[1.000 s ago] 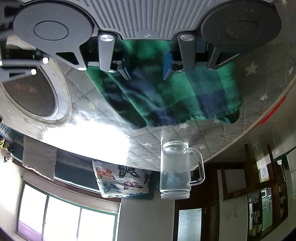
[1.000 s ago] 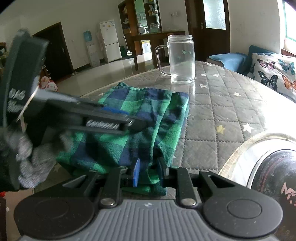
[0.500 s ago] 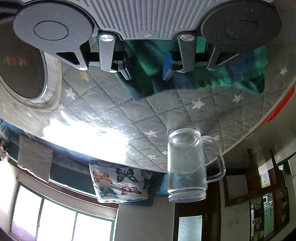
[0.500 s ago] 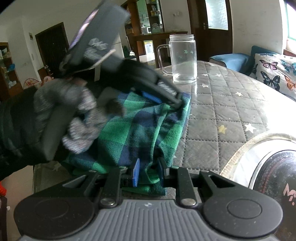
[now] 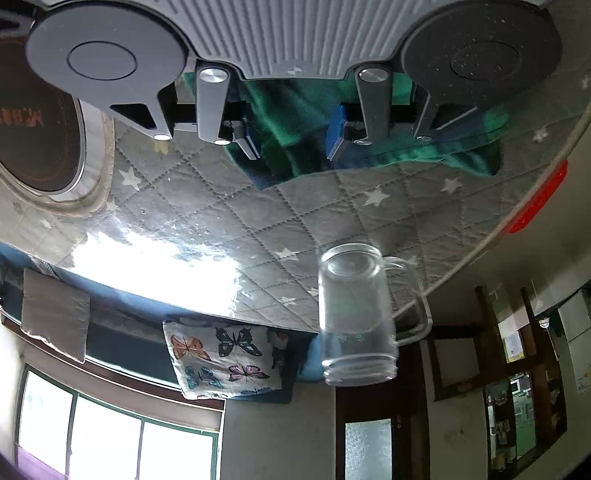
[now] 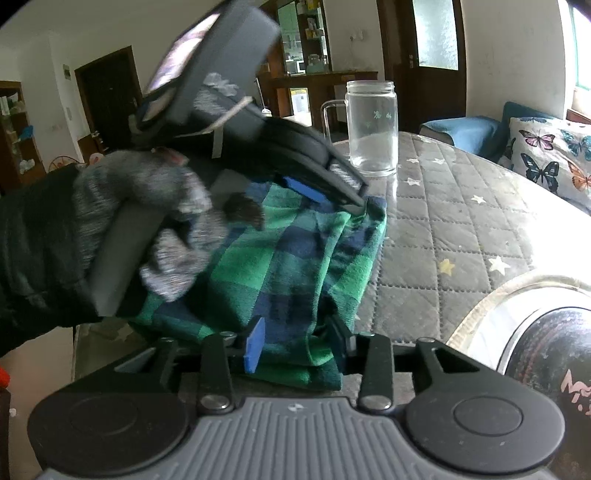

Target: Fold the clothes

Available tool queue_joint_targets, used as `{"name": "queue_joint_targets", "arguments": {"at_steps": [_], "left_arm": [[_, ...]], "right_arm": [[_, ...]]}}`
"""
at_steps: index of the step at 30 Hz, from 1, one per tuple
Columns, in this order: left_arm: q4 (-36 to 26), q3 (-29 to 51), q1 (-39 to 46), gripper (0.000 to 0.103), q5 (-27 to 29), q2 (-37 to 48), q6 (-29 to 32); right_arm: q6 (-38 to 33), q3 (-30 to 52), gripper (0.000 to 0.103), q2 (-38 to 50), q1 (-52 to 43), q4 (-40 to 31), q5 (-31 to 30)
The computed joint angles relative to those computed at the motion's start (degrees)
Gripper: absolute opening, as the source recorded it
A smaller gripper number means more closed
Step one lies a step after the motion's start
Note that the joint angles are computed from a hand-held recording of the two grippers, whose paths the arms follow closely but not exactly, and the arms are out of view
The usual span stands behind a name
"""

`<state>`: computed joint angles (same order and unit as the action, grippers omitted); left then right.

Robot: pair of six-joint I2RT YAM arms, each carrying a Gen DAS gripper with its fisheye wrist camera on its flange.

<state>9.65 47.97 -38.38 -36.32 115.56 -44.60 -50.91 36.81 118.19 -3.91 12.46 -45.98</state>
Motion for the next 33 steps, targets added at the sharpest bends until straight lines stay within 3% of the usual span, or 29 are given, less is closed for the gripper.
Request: {"name": "queue_joint_targets", "arguments": {"at_steps": [3, 8, 15, 25, 33], "left_arm": [[-1.65, -2.72, -2.08, 0.053, -2.68, -2.83, -2.36], [-4.99, -7.13, -6.23, 0.063, -6.77, -7.12, -8.41], [-14.08, -9.93, -12.64, 0.076, -11.54, -10.49, -19.46], [-27.90, -8.78, -22.29, 0.092, -15.41, -9.89, -37.20], [-37.05, -5.74, -28.09, 0.101, -17.14, -7.77, -46.99]], "right_arm": [[0.21, -1.88, 0.046, -1.46, 0.05, 1.64, 0.28], [0.49, -4.90, 0.059, -3.50, -0.12, 3.61, 0.32], [2.05, -7.67, 0.072, -4.62, -0.55, 6.63, 0.83], [1.97, -10.77, 0.086, -7.20, -2.40, 7.97, 0.17], [0.86, -13.52, 0.096, -9.87, -5.02, 8.59, -1.18]]}}
